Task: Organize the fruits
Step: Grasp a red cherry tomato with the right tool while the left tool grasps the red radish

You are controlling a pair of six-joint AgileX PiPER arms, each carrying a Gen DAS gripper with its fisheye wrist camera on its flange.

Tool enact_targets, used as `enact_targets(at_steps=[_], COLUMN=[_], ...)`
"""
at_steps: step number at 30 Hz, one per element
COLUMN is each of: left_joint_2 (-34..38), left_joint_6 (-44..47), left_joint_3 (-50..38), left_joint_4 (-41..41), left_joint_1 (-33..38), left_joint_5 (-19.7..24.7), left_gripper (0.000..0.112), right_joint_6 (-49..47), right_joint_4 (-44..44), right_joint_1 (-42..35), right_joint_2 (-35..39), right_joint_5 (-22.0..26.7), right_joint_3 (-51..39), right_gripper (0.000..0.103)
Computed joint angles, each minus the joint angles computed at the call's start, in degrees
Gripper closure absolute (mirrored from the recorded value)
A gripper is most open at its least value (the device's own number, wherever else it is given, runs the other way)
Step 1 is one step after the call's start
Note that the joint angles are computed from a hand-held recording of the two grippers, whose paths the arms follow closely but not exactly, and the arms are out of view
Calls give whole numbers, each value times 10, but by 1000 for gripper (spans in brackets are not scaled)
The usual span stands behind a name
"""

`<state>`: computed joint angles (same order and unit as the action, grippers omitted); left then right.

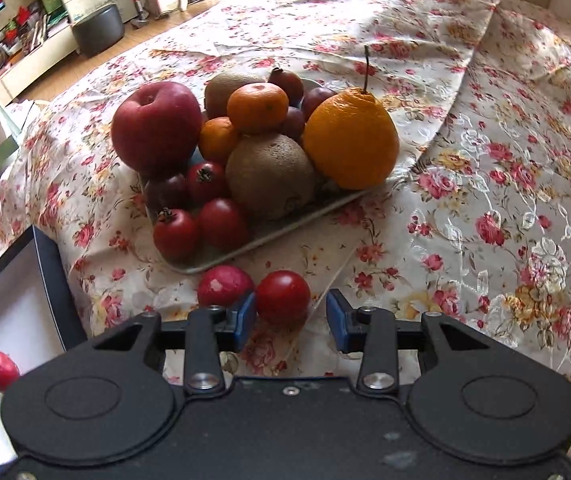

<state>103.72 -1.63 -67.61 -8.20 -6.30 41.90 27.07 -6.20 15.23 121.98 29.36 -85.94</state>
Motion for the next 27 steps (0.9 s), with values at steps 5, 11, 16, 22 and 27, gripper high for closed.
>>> enact_targets(at_steps=[5,11,16,22,27], left_joint_2=[4,11,13,14,10], left_joint_6=[-6,-8,-10,2,14], left_joint_3=[-2,-7,-8,-9,-6], left_joint_4=[7,12,16,1,-16], left_joint_1=[-4,-10,-14,-11,-6], left_joint_5=[2,5,6,5,-1], left_gripper=[70,70,70,70,70], right_joint_6=[-83,-59,-14,-4,18], right_joint_4=[103,101,59,46,37], right_joint_1=[-31,-58,-82,-95,-86], right_joint_2=[-16,-55,-96,-99,-68], right_joint_5=[-8,-13,-19,-41,-34], right_joint_3=[22,68,121,143,121], right_gripper=[76,76,76,74,70])
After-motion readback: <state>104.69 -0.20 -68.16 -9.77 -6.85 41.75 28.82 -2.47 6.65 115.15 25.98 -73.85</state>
